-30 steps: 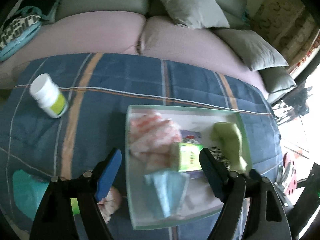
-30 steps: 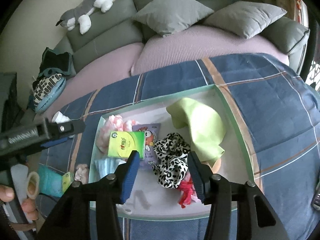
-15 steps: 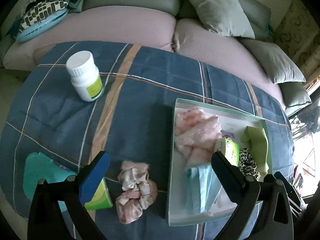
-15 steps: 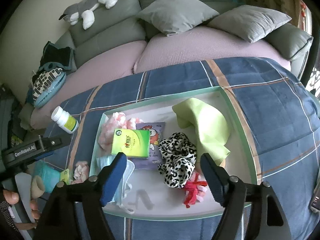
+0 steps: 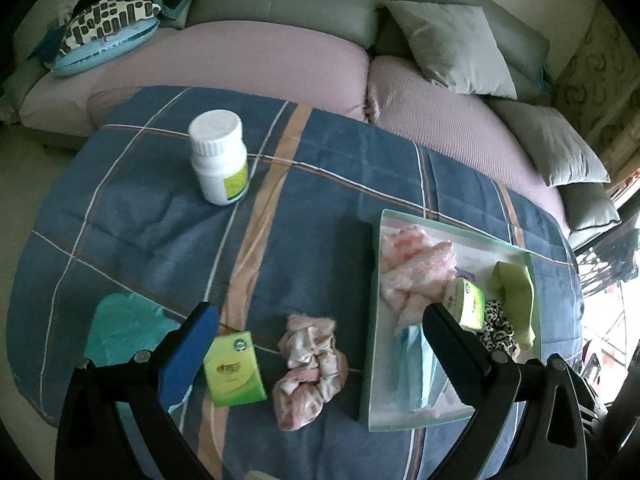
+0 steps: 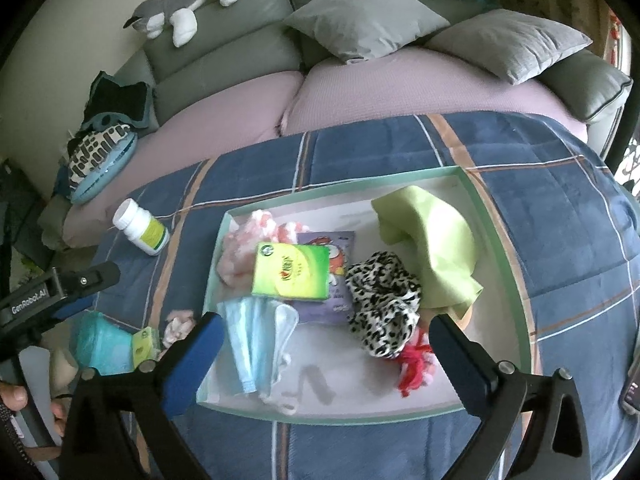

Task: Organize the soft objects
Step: 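Withdraw both tools from the tray toward the remaining items, then grasp the pink floral cloth scrunchie with the right tool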

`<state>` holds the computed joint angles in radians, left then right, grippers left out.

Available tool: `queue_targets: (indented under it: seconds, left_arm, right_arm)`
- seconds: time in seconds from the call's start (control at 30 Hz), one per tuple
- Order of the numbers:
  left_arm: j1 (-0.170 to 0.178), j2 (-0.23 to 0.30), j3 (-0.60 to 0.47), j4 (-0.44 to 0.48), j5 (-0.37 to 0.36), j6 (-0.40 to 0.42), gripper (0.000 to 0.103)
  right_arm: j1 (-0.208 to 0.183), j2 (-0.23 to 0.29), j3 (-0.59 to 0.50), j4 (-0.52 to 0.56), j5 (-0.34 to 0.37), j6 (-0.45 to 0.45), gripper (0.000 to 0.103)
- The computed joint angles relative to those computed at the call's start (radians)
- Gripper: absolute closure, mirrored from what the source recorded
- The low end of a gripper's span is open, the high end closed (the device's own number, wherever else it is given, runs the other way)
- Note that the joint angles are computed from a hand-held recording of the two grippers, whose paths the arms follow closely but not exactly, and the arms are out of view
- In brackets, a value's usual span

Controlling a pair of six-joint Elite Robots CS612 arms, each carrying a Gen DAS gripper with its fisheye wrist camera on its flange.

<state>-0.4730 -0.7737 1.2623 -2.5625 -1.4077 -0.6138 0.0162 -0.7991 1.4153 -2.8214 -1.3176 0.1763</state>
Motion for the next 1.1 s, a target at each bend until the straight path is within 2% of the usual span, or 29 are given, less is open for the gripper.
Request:
queue_targets:
  seconds: [0.37,0.73,0.87,1.1]
  left_arm:
    - [0.009,-0.053,0.086,-0.064,-0.023,0.006,0.001]
    - [0.025,-0.058,0.098,-0.047,-0.099,0.022,0.001]
    - [0.026,-0.071,0.124,-0.062,-0.125,-0.001,0.001]
    - [0.011,-0.096,0.188,-0.094,-0.101,-0.071,0.001]
  right_arm:
    - [0.021,-0.028,0.016,0.035,-0.006,-0.022,0.000]
    - [0.056,-0.007,-0.015,0.093,0.041,-0.116,0.000]
    - [0.070,0.003,-0.026,0.113,0.077,-0.157,0.000]
    - [0.079,0.005,-0.021,0.130,0.110,-0.198,0.000]
